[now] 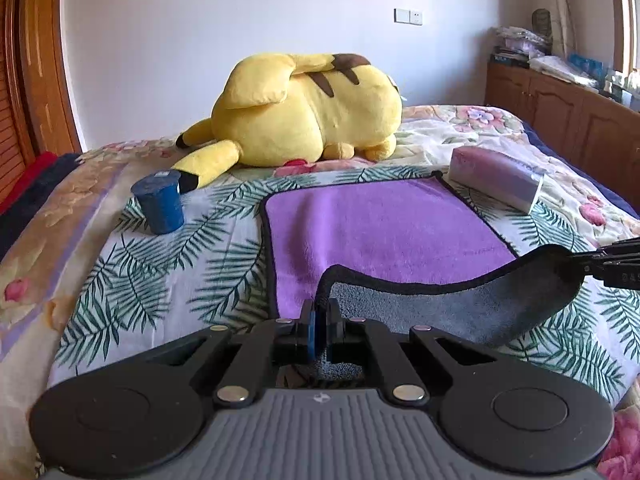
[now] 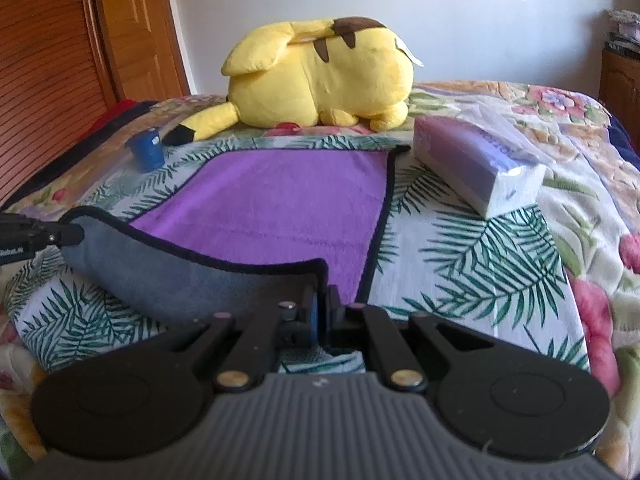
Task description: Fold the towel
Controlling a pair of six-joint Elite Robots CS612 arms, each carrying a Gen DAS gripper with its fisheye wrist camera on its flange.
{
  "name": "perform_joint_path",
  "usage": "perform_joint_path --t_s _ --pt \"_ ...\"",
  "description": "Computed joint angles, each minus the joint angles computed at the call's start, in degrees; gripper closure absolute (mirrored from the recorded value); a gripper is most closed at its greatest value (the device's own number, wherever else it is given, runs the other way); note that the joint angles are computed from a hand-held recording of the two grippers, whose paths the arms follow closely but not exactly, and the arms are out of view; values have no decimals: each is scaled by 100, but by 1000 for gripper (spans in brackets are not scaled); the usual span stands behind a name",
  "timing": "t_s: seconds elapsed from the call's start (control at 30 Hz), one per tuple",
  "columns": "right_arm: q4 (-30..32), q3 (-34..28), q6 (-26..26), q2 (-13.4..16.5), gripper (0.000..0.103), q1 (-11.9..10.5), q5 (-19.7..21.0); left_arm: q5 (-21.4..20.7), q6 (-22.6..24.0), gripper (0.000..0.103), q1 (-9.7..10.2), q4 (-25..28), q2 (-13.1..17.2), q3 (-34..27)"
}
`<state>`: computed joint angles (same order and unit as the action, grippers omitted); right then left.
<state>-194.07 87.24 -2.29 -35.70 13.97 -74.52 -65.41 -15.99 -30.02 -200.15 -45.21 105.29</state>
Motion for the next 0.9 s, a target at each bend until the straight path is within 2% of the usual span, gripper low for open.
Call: perform_joint_path --t_s 0.9 --pt "-136 -347 -136 183 99 -13 76 -41 463 98 125 31 147 -378"
